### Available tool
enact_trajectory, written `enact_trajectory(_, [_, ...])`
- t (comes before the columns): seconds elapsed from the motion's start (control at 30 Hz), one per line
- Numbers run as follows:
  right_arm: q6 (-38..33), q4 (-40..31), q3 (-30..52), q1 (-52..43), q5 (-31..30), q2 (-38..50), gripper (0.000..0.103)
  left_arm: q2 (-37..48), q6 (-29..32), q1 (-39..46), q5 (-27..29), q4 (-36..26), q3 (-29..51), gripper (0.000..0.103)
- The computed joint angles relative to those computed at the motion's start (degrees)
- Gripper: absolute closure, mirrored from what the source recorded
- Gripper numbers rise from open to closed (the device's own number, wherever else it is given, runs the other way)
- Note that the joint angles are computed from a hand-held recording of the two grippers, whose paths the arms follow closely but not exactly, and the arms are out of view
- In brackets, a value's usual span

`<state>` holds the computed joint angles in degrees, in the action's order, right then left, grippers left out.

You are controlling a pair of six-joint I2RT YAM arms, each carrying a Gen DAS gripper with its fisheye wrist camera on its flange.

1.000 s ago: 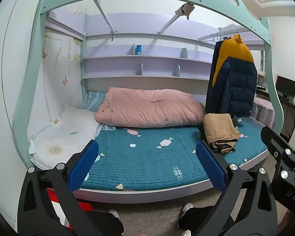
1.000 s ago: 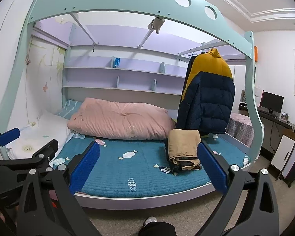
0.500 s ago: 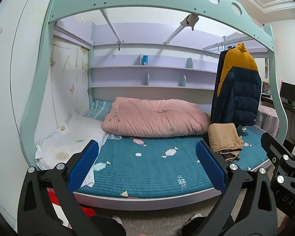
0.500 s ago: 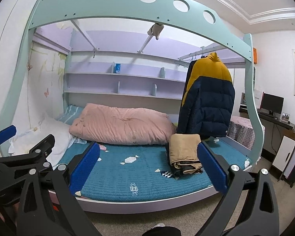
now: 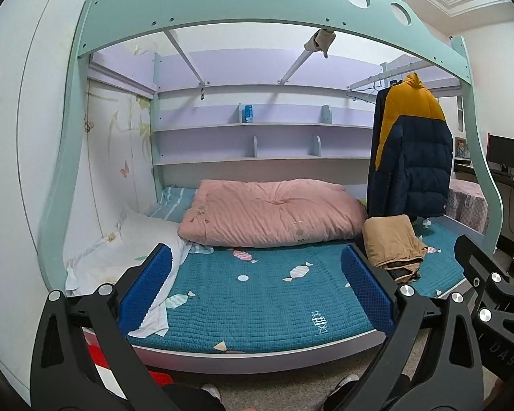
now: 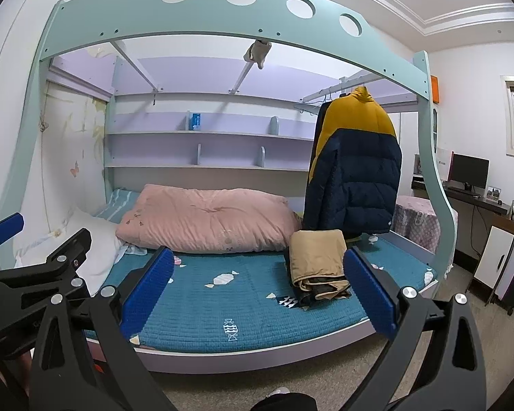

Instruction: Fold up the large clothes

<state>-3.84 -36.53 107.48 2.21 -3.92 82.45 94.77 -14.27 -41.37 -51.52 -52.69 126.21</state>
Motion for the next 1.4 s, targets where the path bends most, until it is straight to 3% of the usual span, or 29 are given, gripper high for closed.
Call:
enact_trajectory(1.1, [0.16, -0.94, 0.73, -0.67, -0.02, 0.29, 0.007, 1.41, 1.00, 0.35, 1.33, -0.44, 2.19, 0.004])
enact_trajectory(1.4, [0.33, -1.98, 3.00, 2.00, 3.88, 3.66, 0.007, 4.59, 2.17, 5.96, 8.15, -0.55, 5.27, 0.004])
